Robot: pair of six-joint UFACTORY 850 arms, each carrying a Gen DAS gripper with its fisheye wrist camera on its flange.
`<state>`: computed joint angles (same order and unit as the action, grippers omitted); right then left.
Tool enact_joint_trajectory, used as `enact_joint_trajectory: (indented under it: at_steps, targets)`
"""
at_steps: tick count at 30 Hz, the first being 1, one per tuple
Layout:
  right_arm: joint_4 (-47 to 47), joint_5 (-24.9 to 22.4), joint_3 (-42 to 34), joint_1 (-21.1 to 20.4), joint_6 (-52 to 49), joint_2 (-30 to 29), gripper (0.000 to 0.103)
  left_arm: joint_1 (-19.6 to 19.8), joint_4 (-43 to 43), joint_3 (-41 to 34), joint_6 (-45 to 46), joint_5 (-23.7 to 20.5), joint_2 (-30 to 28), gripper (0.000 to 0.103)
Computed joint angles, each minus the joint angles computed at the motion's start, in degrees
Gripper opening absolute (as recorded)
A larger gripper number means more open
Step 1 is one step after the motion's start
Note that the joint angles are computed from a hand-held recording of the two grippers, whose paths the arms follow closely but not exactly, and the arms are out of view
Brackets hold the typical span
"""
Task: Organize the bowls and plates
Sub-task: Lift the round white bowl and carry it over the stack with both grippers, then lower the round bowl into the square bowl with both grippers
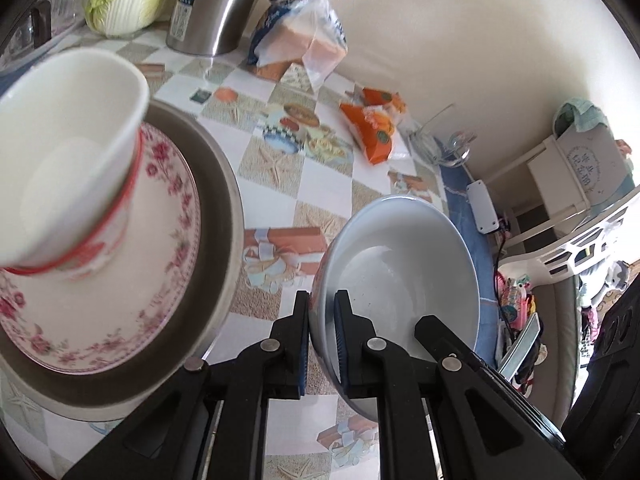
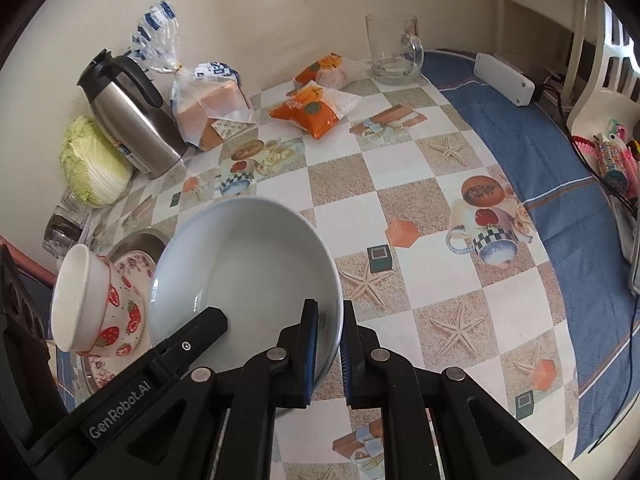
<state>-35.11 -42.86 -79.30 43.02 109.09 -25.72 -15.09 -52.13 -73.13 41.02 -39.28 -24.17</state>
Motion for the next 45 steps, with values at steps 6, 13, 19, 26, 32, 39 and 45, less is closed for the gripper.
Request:
enact_joint_trajectory:
  at_steps: [6, 13, 19, 26, 32, 39, 45]
  targets:
    - [-4.2, -3.45, -5.82, 1.75, 0.77, -1.94, 0.012, 3.27, -2.68, -0.56, 3.62, -0.85, 2.09, 0.012]
    - [-8.36, -5.33, -15.32, 3.43, -0.85, -6.55, 0.012, 8.21, -5.75, -1.61, 7.74, -0.89, 3.55, 0.012]
    - [-8.52, -5.62, -25.71, 4.06, -6.08, -12.84, 0.012, 12.34, -5.85, -4.01, 7.48, -1.96, 2.28, 0.012]
    - [-5.0, -6.14, -36.79, 4.19, -13.38, -20.33, 0.012, 14.83, -3.71, -6.43, 5.2, -1.6, 0.02, 0.012]
    - [-1.6, -6.98, -42.84, 3.92, -17.84, -24.73, 0.012, 15.45, -1.75, -7.87, 2.91, -1.94, -1.98, 0.012]
    - [1.4, -6.97, -44.32, 3.15, -19.84, -26.49, 0.012, 15.13, -0.97, -8.35, 2.36, -1.25, -3.01, 0.012]
    - [-0.01, -8.21, -45.05, 3.18, -19.33, -27.11, 0.017, 14.81, -1.02, -8.06, 2.89, 1.1, -2.68, 0.012]
